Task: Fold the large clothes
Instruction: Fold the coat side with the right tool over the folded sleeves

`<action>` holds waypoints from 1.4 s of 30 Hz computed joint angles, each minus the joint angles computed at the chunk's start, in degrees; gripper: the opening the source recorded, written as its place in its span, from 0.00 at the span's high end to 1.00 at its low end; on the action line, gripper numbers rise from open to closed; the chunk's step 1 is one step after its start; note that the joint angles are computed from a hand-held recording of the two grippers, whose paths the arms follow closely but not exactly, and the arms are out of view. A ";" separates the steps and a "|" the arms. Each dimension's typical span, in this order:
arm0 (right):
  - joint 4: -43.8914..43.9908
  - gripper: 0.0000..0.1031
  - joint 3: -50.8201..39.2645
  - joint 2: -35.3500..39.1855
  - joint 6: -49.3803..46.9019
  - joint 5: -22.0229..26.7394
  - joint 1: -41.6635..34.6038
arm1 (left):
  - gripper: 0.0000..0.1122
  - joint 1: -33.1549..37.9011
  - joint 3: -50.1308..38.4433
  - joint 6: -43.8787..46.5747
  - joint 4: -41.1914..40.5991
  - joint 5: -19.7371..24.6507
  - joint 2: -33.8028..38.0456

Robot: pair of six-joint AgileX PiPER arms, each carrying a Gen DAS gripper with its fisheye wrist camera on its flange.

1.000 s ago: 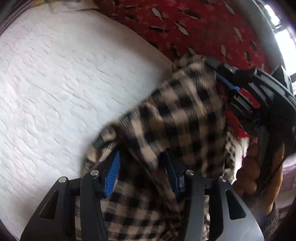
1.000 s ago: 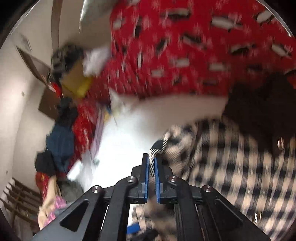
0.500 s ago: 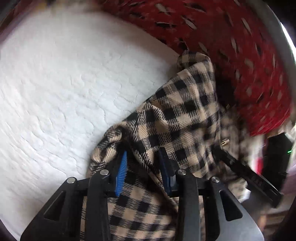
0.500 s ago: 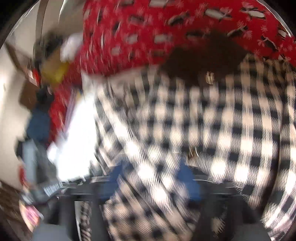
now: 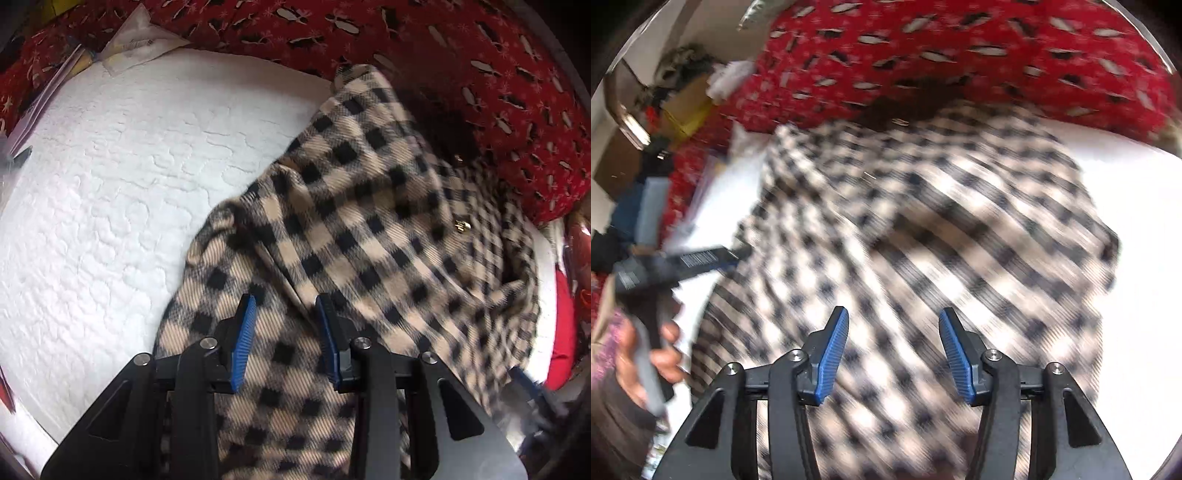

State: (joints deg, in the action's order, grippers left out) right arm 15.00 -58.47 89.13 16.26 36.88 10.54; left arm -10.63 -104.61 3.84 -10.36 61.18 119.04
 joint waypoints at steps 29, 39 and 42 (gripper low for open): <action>26.14 0.71 19.71 -13.55 -13.94 -4.28 1.13 | 0.56 -7.60 24.30 3.67 4.92 -5.14 -12.85; 33.76 0.72 18.88 -18.42 -21.76 -3.80 -3.47 | 0.57 0.67 16.62 10.88 -10.24 2.97 -14.64; 28.17 0.72 17.55 -15.89 -14.77 -4.76 1.87 | 0.57 -0.34 13.00 8.05 -8.85 4.24 -11.41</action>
